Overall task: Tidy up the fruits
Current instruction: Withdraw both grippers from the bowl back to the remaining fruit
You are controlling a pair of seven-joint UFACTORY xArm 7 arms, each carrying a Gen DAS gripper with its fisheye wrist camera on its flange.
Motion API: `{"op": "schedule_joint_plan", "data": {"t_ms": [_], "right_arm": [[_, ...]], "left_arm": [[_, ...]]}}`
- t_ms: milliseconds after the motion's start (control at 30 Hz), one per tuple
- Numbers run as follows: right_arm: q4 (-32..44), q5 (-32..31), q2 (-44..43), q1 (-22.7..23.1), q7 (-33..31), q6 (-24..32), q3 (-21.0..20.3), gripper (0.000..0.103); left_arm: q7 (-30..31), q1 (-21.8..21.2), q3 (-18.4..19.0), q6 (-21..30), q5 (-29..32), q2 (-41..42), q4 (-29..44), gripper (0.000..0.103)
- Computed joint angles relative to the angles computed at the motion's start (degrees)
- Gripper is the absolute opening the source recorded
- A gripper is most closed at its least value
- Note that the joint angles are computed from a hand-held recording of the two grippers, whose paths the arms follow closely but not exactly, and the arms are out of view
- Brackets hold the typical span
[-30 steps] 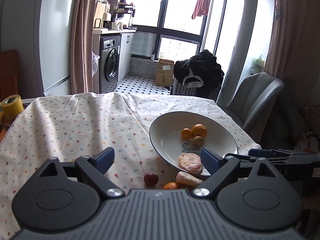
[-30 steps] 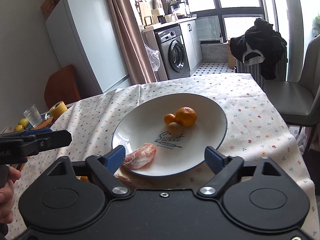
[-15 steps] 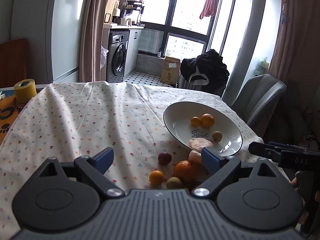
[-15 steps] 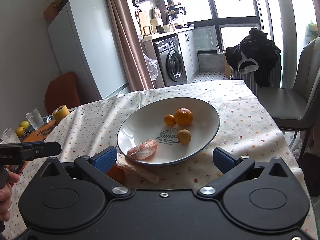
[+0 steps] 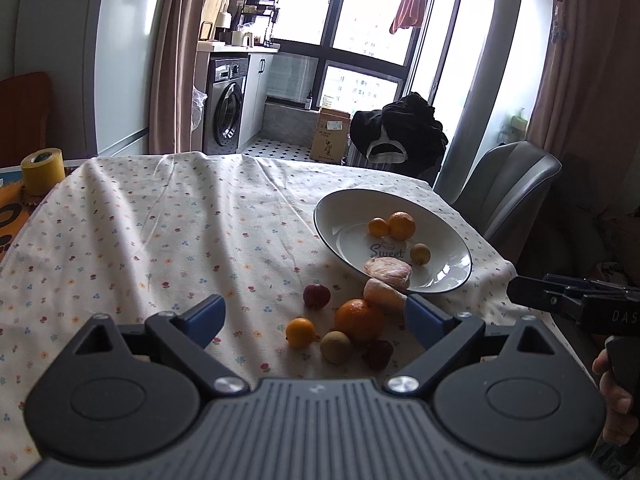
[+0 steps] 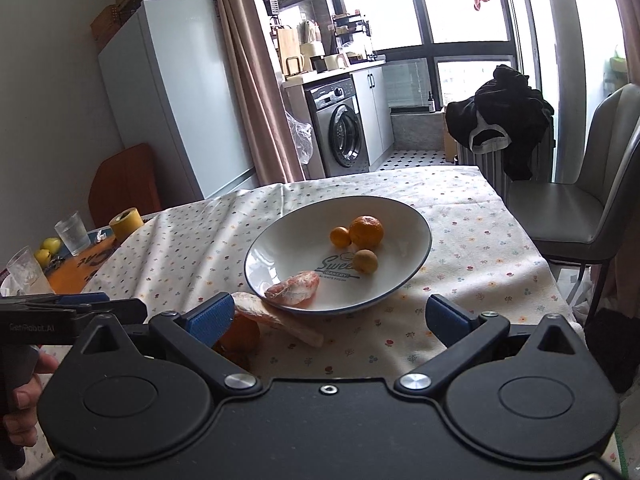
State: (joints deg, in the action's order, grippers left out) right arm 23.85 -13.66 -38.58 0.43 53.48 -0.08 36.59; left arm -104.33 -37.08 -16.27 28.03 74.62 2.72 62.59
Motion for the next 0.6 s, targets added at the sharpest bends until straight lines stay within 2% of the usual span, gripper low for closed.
{"op": "schedule_joint_plan", "data": {"t_ms": [100, 233, 333, 400, 567, 600], "right_arm": [[0.96, 0.0, 0.61, 1.48, -0.16, 2.63, -0.62, 0.103], [1.2, -0.7, 1.92, 3.25, -0.23, 3.24, -1.48, 0.103], [1.35, -1.11, 3.02, 4.68, -0.44, 2.9, -2.05, 0.1], [1.79, -1.17, 4.75, 6.01, -1.17, 2.2, -3.01, 0.095], [3.63, -1.12, 10.16, 9.67, -4.55, 1.32, -5.95, 0.073], [4.0, -1.06, 11.12, 10.14, -5.1, 1.15, -6.28, 0.072]], "left_arm": [[0.97, 0.14, 0.05, -0.79, -0.6, -0.18, -0.39, 0.094], [-0.24, 0.45, 0.08, -1.81, 0.34, -0.74, -1.32, 0.09], [0.28, 0.78, -0.02, -2.1, -0.11, -0.99, -1.92, 0.082], [0.11, 1.23, 0.15, -3.27, -0.56, -1.04, -2.4, 0.07], [-0.23, 1.91, 0.52, -5.19, -0.93, -0.53, -2.98, 0.059], [-0.69, 2.01, 0.64, -5.73, -0.5, -0.43, -3.1, 0.058]]}}
